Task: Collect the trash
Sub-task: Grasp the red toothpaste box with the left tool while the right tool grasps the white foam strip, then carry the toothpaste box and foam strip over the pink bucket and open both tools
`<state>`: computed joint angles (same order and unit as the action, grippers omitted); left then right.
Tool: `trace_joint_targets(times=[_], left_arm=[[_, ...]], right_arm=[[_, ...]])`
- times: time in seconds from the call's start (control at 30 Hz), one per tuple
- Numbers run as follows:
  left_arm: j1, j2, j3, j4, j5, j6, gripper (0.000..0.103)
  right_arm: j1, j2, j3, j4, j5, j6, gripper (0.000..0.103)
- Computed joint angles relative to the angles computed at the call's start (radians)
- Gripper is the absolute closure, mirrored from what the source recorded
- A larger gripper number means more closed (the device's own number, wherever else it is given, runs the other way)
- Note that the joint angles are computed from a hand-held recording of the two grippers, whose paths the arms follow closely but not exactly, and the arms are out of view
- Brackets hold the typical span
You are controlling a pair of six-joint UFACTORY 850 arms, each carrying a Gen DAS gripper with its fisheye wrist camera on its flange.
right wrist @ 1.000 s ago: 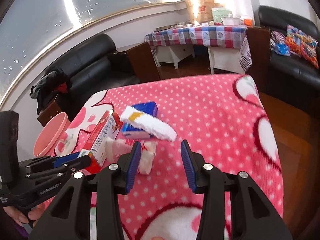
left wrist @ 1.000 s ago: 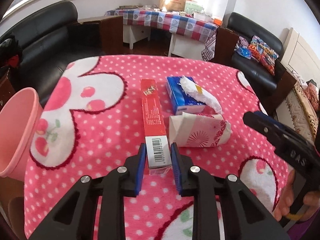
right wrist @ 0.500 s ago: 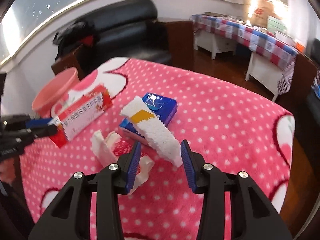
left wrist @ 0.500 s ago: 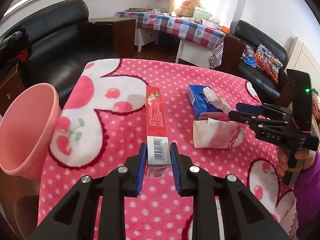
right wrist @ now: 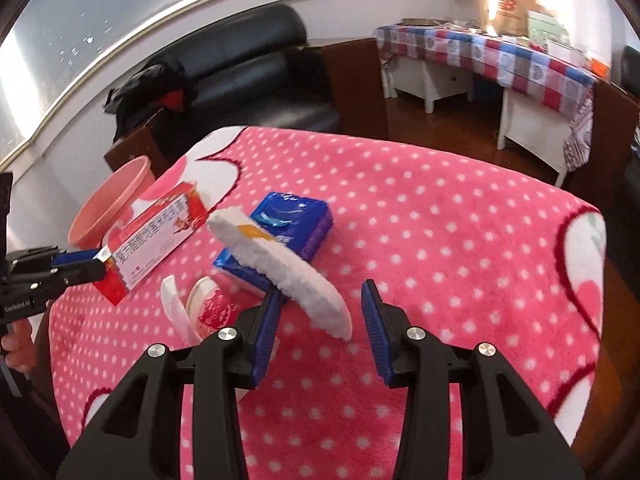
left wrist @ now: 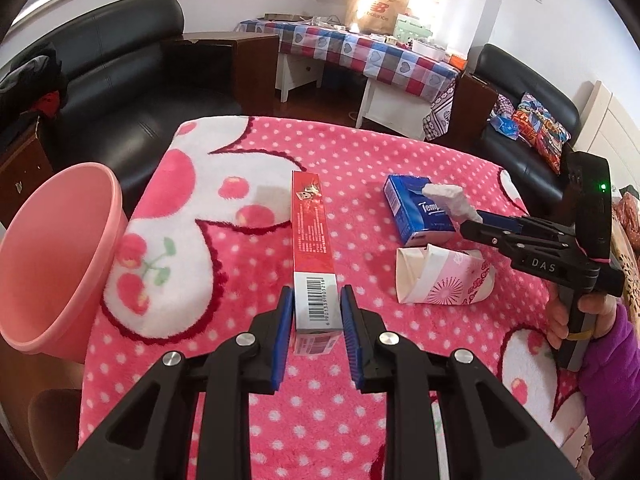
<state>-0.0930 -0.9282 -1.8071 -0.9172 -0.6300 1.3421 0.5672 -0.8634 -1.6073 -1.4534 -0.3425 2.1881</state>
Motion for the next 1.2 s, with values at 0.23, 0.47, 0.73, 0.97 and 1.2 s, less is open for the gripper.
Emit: trace_joint_targets(times=[0.23, 0.47, 0.73, 0.97, 1.2], left_arm=[[0.007, 0.006, 0.004, -0.025, -0.007, 0.02, 0.08], [0.021, 0.031, 0.033, -0.073, -0.011, 0.063, 0.08], [0.048, 0.056, 0.06, -0.178, -0.029, 0.155, 0.08], [0.08, 0.077, 0.086, -0.265, -0.041, 0.236, 0.08], [0.126, 0.092, 0.101, -0.353, -0.05, 0.304, 0.08]], right_arm=[[0.02, -0.006, -0.015, 0.093, -0.035, -0.065, 0.087], [0.054, 0.026, 0.004, 0.096, -0.128, 0.027, 0.087], [0.114, 0.036, -0.048, 0.18, -0.25, 0.031, 0.087], [0.143, -0.052, -0.222, 0.329, -0.296, -0.115, 0.087], [0.154, -0.166, -0.437, 0.435, -0.306, -0.261, 0.087]])
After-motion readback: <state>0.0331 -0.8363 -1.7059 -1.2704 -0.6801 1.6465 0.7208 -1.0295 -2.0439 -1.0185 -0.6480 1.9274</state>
